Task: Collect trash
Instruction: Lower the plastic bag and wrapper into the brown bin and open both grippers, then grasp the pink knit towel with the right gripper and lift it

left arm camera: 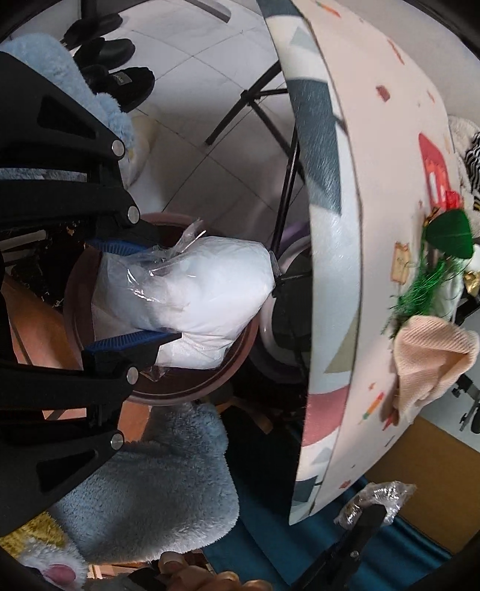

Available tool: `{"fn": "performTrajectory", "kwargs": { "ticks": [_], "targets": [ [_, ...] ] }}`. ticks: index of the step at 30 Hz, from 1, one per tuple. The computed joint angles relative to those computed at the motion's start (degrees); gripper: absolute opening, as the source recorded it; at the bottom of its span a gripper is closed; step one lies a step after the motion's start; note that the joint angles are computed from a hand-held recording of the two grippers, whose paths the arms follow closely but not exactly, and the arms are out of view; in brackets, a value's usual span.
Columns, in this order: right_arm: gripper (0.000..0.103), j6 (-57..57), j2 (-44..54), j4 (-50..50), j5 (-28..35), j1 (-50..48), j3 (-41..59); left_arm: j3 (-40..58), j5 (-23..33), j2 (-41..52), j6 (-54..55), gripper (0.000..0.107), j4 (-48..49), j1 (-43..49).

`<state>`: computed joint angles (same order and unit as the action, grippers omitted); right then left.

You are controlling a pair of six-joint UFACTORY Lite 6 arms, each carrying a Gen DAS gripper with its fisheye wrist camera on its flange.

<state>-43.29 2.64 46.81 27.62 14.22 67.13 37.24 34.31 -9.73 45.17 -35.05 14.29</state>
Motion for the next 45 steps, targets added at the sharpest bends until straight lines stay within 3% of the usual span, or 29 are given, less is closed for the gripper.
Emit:
{"fn": "performTrajectory", "kwargs": {
  "ticks": [3,5,17,24,28,39,41,43,44,45],
  "targets": [
    [0.025,-0.18,-0.14,0.25,0.08,-0.25,-0.76,0.17,-0.38,0.92,2.50,0.051,-3.37,-0.33],
    [0.025,-0.08,-0.27,0.22,0.09,-0.25,-1.27,0.14,-0.29,0.44,3.42,0.068,-5.41,-0.14],
    [0.025,-4.47,0.59,6.70,-0.49,1.86,-8.89,-2.16,-2.46,-13.74,-3.14,0.084,-7.38,7.71],
    [0.025,-8.99,2.38,10.82,-4.05,6.52,-13.75,-5.87,-8.70,-24.84,-22.54,0.090,9.26,6.95],
    [0.025,-18.98,3.54,20.55,-4.94,7.05,-17.41,-10.26,-9.41,-29.94,-31.22,0.091,16.51,6.54],
    [0.026,-17.99,5.50,17.69,-7.23,11.24,-17.81,-13.35,-9.41,-27.60,-33.29,0.091,16.80,5.85],
    [0.032,-17.31,5.51,17.18,-7.64,11.41,-17.79,-13.32,-9.23,-27.17,-32.50,0.091,15.94,6.81],
    [0.051,-17.09,4.80,17.15,-8.73,11.75,-18.27,-13.41,-8.82,-26.93,-30.75,0.091,14.20,8.06],
    [0.070,-16.87,4.33,17.00,-9.65,12.04,-18.57,-13.49,-8.58,-27.03,-30.05,0.091,13.45,8.42],
    [0.080,-16.34,3.59,16.56,-11.27,12.71,-19.05,-13.43,-8.36,-26.83,-28.90,0.091,12.34,8.89]
  ]
}}
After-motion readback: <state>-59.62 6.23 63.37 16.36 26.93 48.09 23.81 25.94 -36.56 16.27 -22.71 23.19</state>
